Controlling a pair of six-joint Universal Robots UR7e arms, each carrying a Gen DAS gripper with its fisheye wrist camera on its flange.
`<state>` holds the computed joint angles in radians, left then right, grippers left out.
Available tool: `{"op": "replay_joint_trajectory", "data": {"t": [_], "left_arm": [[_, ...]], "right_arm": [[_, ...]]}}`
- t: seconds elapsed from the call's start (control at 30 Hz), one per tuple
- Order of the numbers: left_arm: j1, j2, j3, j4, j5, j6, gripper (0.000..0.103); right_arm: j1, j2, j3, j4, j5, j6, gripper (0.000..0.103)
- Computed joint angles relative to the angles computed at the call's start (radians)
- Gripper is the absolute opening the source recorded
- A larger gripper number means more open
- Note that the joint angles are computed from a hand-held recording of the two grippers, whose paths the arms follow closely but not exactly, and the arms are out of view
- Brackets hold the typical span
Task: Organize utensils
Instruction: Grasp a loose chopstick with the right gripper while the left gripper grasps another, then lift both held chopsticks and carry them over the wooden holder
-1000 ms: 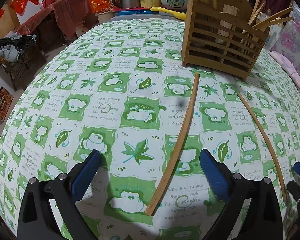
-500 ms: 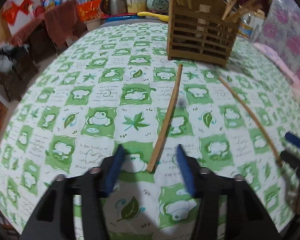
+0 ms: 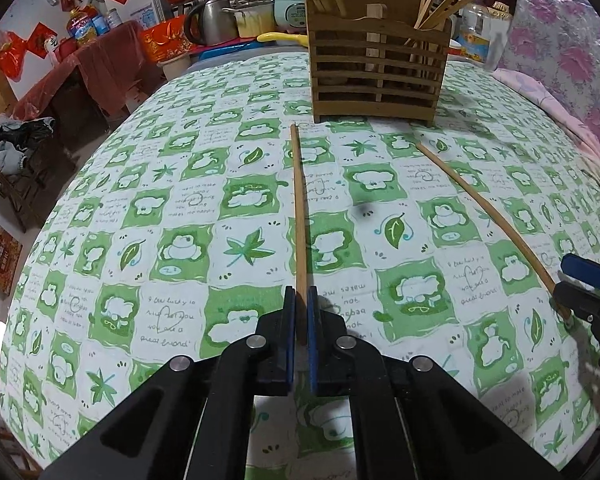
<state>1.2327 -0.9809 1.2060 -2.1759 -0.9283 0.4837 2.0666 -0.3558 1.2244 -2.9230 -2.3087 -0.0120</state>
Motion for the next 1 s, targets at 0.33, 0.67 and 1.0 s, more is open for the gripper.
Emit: {"op": "replay_joint_trajectory", "data": {"t": [0.33,0.67,1.0], "left_arm": [[-0.002,0.000,0.010,-0.021,0.013,0.016,0.006],[-0.001,-0.026,0.021,-0.007,-0.042,-0.004,0.006],[-0.042,-0.072,0.029,-0.020,-0.057,0.014,0.006]], "right_arm": [[-0.003,0.007,-0.025,0.090,-0.025,0.048,0.006],[0.001,-0.007,0.031,-0.095,-0.031,0.016,0.006],[0.023,-0.013,0.004,-0.222,-0.094,-0.039,0.006]]}}
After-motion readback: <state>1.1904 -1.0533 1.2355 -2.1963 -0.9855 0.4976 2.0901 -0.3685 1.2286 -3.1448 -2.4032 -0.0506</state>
